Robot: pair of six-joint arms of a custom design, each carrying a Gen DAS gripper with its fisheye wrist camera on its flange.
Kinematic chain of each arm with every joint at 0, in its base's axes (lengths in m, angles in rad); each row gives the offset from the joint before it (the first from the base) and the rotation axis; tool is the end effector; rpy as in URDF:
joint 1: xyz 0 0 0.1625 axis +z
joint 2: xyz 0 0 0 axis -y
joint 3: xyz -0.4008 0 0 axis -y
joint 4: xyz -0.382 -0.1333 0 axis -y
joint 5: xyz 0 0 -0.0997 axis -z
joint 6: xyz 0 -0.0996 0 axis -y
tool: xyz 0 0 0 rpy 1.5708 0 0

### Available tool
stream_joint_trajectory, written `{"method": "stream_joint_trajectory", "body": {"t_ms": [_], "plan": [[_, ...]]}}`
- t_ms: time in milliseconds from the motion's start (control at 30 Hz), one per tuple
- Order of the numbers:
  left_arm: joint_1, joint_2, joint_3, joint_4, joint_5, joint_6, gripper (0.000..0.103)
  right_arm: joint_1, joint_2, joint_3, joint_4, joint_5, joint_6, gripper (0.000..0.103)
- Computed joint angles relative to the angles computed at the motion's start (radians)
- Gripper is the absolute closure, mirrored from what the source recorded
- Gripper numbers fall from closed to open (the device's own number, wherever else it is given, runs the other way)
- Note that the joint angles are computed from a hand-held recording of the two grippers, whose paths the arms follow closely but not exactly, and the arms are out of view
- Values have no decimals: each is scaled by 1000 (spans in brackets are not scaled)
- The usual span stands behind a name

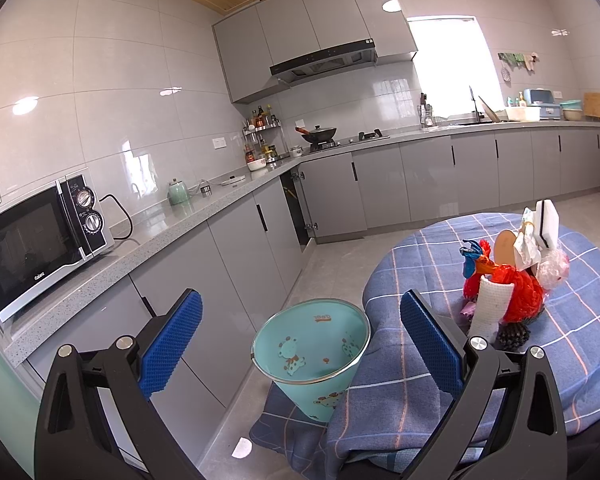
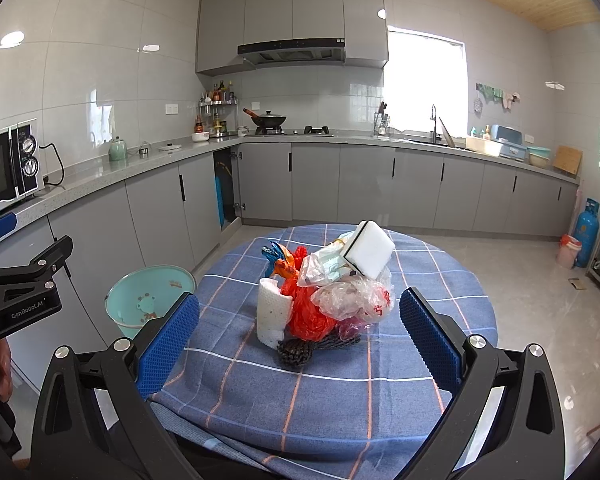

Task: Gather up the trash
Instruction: 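Reach the left tool to the white tissue while the right tool approaches the sponge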

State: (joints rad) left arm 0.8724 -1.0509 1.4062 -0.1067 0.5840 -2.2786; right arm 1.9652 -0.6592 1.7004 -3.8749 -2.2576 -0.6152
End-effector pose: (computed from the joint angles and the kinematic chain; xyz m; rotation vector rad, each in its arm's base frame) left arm -0.2110 -0.5879 0.2673 0.7094 1.7532 -1.2755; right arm 0.3005 -0.5394 0.1500 0.5061 -1.9900 1.3658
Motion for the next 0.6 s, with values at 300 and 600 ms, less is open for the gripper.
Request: {"method": "stream_joint_trajectory", "body": {"t_ms": [300,600], "plan": [[5,15,-23,27,3,-4,6,-12,0,-15,-13,-6,-6,4],[21,109,-92,26,48,4,6,-72,4,-65,-45,-17,-25,4]]}}
